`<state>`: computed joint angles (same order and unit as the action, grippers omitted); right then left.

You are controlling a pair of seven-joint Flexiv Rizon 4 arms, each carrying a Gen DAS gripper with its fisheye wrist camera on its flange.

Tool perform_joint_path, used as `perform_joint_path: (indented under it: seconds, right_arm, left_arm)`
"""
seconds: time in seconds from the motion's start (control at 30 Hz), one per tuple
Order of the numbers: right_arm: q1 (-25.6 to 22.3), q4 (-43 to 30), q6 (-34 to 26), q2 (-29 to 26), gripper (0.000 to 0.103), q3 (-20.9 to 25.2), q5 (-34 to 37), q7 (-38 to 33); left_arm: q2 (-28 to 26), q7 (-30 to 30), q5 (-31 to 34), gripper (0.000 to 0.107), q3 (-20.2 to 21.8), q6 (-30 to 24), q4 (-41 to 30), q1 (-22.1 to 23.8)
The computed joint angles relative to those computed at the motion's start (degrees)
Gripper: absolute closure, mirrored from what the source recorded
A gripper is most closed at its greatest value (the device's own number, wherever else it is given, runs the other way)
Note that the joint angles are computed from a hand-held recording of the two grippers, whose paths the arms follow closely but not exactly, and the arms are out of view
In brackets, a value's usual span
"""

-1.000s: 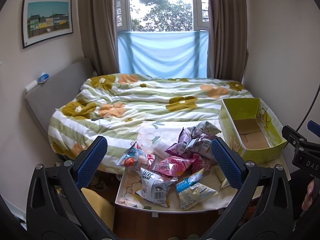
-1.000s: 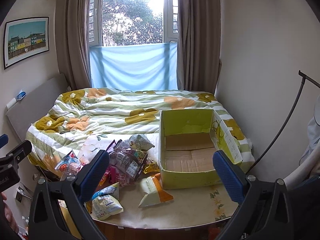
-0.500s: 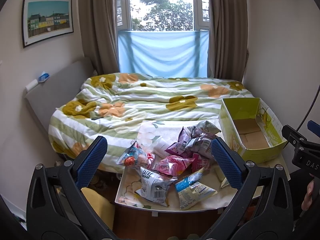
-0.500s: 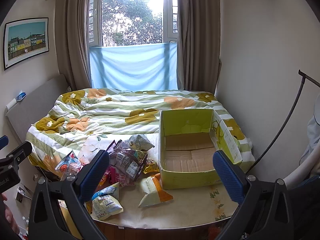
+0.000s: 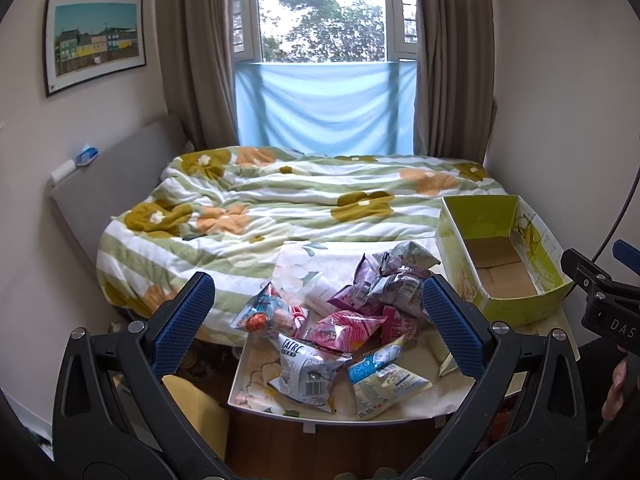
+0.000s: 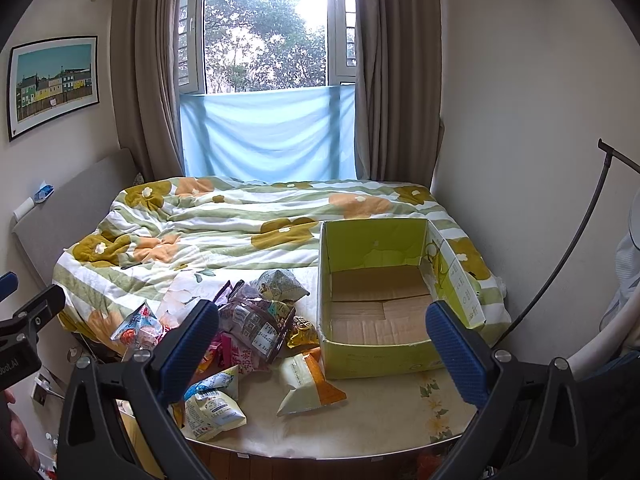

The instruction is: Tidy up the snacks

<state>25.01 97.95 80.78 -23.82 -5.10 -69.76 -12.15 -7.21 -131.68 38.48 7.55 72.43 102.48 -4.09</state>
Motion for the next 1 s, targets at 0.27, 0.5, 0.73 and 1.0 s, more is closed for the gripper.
perform_joint_path:
  seconds: [0.27, 0.5, 0.73, 1.0]
  right_arm:
    - [-0.10, 0.03, 0.06, 0.04, 0.000, 0.00, -0.46, 0.42]
    - [-0.21, -0.01, 0.17, 0.00, 0.000, 0.03, -0.53, 0.44]
    - [-0.27, 0.11, 0.33, 0.07, 0.000, 0.07, -0.45, 0.35]
    - [-1.02, 0.30, 1.26, -0.99, 0.000, 3.24, 9.50, -10.70]
  left_arm:
    - [0.10, -1.07, 1.11, 0.004, -0.25, -0.93, -0.47, -0.37]
    - [0.12, -1.27, 1.30, 0.004, -0.36, -1.04, -0.53, -0.34]
    - [0.70, -3.59, 2.71, 0.004, -0.65, -2.44, -0.63, -1.06]
    - [1.95, -1.51, -0.90, 0.004, -1.49, -4.97, 1.72, 0.54]
